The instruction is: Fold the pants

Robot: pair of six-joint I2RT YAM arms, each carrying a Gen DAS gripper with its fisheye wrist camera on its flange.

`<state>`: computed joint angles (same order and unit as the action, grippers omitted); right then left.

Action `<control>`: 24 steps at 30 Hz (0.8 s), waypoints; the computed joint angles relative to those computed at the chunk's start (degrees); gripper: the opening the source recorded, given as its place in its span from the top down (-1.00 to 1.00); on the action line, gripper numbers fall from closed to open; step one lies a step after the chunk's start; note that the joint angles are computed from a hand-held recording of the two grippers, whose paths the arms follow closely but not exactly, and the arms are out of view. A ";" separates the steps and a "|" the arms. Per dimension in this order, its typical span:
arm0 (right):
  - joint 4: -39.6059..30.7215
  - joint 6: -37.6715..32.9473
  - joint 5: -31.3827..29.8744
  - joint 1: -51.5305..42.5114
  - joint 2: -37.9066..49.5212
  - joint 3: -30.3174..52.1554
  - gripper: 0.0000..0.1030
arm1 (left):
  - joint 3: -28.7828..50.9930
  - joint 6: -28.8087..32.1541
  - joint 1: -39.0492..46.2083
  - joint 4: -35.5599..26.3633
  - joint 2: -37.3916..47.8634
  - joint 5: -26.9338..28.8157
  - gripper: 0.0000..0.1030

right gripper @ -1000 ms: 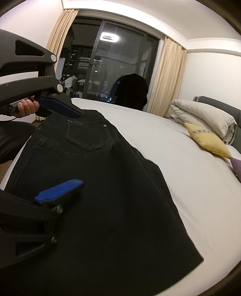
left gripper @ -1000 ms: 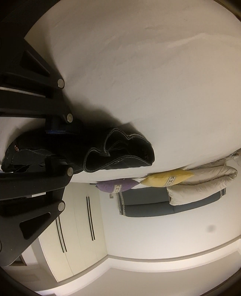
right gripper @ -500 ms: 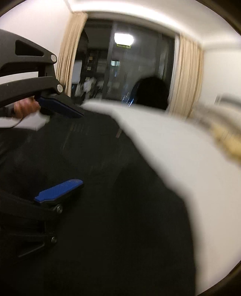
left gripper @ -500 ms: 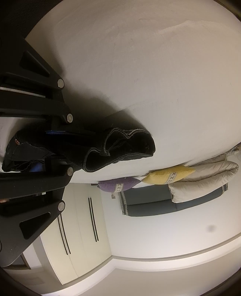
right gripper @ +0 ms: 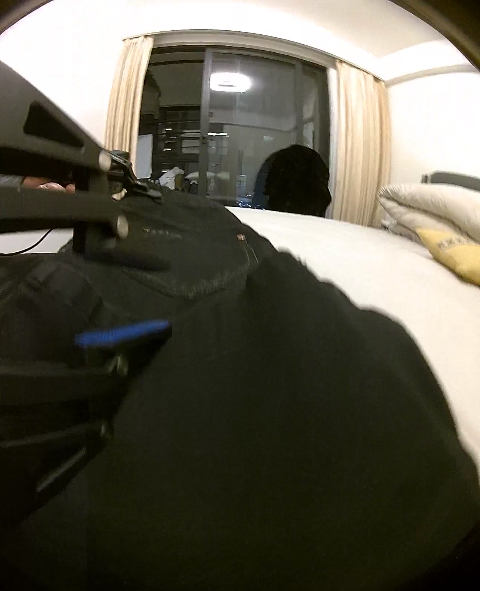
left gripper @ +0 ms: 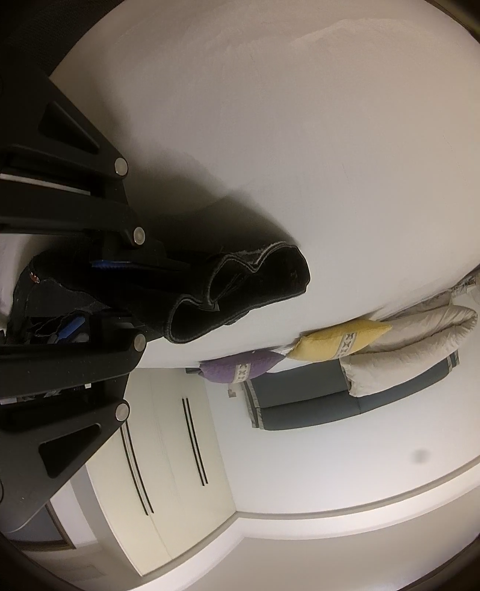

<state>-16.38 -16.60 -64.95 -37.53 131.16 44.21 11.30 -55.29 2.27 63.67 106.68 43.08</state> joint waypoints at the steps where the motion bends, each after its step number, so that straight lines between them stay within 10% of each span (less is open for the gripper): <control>1: -0.24 -0.23 0.34 -0.30 0.59 0.31 0.89 | -0.15 0.41 0.06 -1.12 -1.23 0.09 0.76; 12: 2.28 -0.03 3.08 -0.49 -0.76 -1.45 1.00 | 3.69 7.13 -8.62 -27.30 -25.56 -6.24 0.76; 14: -3.67 -2.54 1.82 -1.87 -0.29 0.44 0.83 | 6.15 7.02 -14.91 -32.23 -30.58 -10.02 0.76; 18: -22.77 -17.24 -4.36 -11.11 1.83 6.49 -0.17 | 14.63 10.81 -35.60 -38.88 -32.04 -21.80 0.76; 24: -60.79 -45.21 -3.07 -26.98 11.05 25.55 -0.58 | 17.93 10.60 -51.04 -33.75 -19.09 -26.00 0.76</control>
